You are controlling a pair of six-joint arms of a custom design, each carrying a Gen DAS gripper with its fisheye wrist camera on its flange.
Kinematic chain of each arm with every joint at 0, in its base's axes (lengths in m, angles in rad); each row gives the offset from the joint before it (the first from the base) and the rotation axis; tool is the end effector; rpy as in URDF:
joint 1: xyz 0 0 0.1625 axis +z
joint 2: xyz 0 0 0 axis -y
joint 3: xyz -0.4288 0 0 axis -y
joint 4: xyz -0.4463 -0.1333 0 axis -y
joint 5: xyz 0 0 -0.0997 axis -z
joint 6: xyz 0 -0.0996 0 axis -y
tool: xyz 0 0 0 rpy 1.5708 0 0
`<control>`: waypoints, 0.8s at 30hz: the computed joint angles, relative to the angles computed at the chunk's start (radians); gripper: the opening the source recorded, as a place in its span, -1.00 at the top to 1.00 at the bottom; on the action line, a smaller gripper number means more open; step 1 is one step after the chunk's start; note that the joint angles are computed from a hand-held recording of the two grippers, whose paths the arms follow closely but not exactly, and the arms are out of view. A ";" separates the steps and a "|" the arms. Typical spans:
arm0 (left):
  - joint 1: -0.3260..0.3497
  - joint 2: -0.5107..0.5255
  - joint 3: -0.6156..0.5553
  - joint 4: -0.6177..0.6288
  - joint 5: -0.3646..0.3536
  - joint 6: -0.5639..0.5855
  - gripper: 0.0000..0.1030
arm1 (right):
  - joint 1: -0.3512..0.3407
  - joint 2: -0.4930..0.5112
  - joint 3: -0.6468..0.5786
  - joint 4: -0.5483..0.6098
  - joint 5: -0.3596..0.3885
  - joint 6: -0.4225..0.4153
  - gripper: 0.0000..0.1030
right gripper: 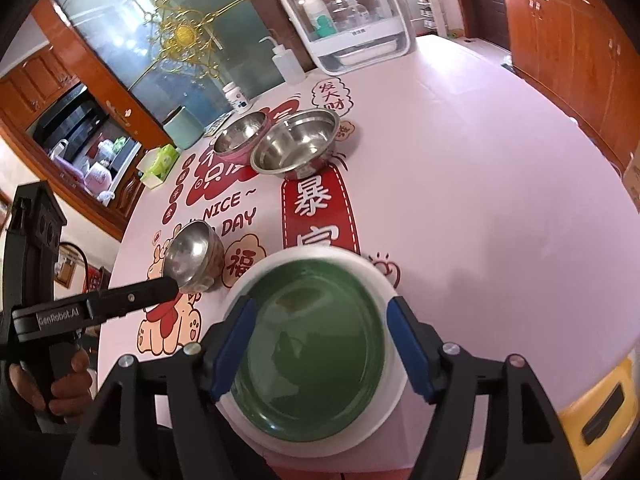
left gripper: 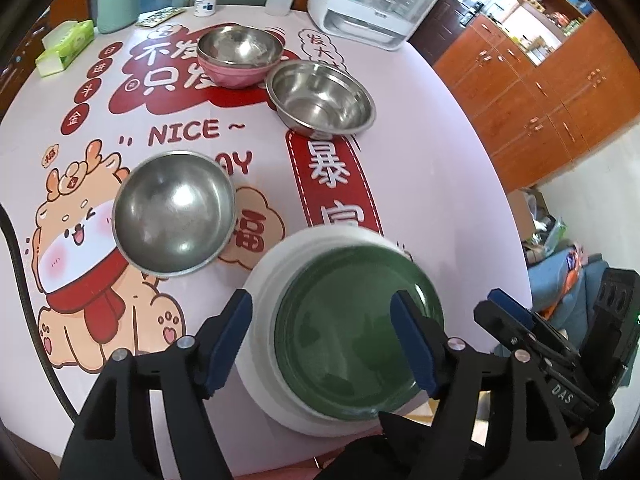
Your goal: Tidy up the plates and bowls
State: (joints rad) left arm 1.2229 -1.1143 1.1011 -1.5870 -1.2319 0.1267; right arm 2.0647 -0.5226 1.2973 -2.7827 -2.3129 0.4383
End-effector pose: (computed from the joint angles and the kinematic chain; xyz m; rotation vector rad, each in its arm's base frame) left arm -0.0951 -0.7502 0.4623 0.6529 2.7295 -0.0940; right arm 0.4430 -0.6836 0.0401 -0.1470 -2.5141 0.9366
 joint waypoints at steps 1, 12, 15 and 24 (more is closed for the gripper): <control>-0.004 0.005 -0.004 -0.006 0.004 -0.013 -0.41 | -0.004 -0.004 -0.004 0.007 0.004 -0.012 -0.34; -0.046 0.061 -0.038 -0.084 0.053 -0.117 -0.49 | -0.053 -0.030 -0.071 0.049 0.077 -0.181 -0.35; -0.055 0.079 -0.050 -0.093 0.070 -0.143 -0.50 | -0.067 -0.028 -0.098 0.066 0.099 -0.219 -0.35; -0.078 0.138 -0.085 -0.127 0.141 -0.206 -0.50 | -0.110 0.003 -0.206 0.138 0.168 -0.328 -0.35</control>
State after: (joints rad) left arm 1.1453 -0.9760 1.0157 -1.7141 -1.0913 -0.0789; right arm 1.9548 -0.5198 1.0917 -2.6451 -2.1450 0.1106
